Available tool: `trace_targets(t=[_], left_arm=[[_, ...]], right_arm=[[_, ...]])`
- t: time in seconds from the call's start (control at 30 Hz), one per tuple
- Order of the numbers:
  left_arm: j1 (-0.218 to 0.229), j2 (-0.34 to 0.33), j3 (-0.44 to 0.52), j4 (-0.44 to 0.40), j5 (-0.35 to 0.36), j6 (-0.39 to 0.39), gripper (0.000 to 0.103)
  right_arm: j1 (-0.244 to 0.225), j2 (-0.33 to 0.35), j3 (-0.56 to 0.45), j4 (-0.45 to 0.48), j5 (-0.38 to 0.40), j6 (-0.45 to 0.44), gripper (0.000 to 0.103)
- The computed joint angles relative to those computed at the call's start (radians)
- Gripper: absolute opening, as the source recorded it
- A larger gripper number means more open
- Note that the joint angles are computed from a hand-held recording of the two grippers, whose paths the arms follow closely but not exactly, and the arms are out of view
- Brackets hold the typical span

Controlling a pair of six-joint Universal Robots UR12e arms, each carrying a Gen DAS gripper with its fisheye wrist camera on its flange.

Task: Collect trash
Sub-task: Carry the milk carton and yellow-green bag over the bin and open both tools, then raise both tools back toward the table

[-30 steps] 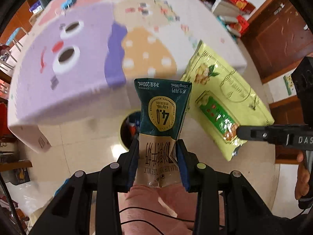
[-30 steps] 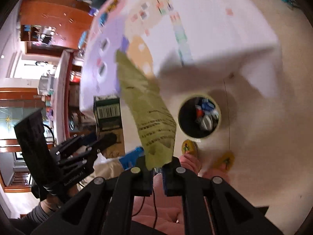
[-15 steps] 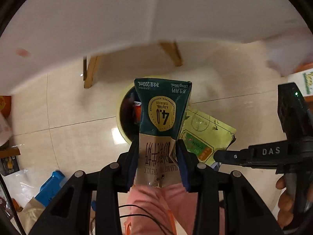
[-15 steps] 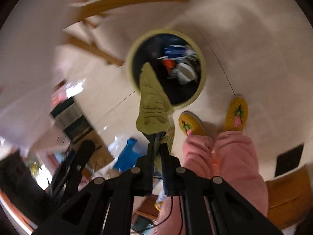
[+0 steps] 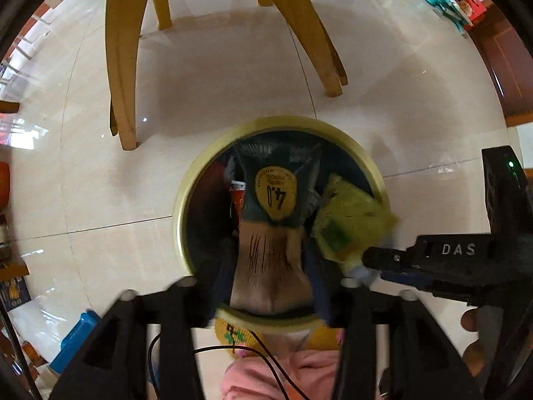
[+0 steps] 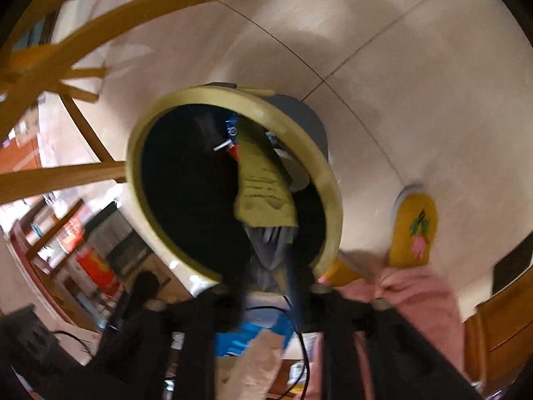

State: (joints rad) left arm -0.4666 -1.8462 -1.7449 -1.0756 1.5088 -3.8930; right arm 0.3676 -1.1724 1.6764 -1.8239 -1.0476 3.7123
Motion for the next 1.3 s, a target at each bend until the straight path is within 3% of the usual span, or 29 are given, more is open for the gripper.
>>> trace_targets(t=[0.03,0.07,0.17,0.43,0.73,1.03,1.3], left_arm=[[0.005,0.009,-0.018,0.013,0.000,-0.004,0.074],[0.007,0.010,-0.023,0.023,0.003,-0.014,0.077],[0.011,0.013,-0.031,0.040,0.007,-0.019,0.078],[-0.001,0.028,-0.023,0.007,0.052,-0.023,0.078],[-0.016,0.114,-0.039,-0.004,0.084,-0.074,0.078],[-0.031,0.213,0.015,-0.084,0.137,-0.143,0.078],[-0.049,0.269,0.140,-0.201,0.203,-0.195,0.078]], right_arm=[[0.002,-0.002,0.001,-0.017,-0.013,0.001,0.067],[0.001,-0.007,0.010,-0.048,-0.021,0.006,0.070],[-0.004,-0.022,0.029,-0.109,-0.026,-0.002,0.070],[0.017,-0.062,0.016,-0.105,-0.146,-0.165,0.070],[0.048,-0.138,0.007,-0.124,-0.199,-0.303,0.070],[0.085,-0.186,-0.088,-0.060,-0.238,-0.422,0.070],[0.098,-0.217,-0.203,0.022,-0.227,-0.495,0.070]])
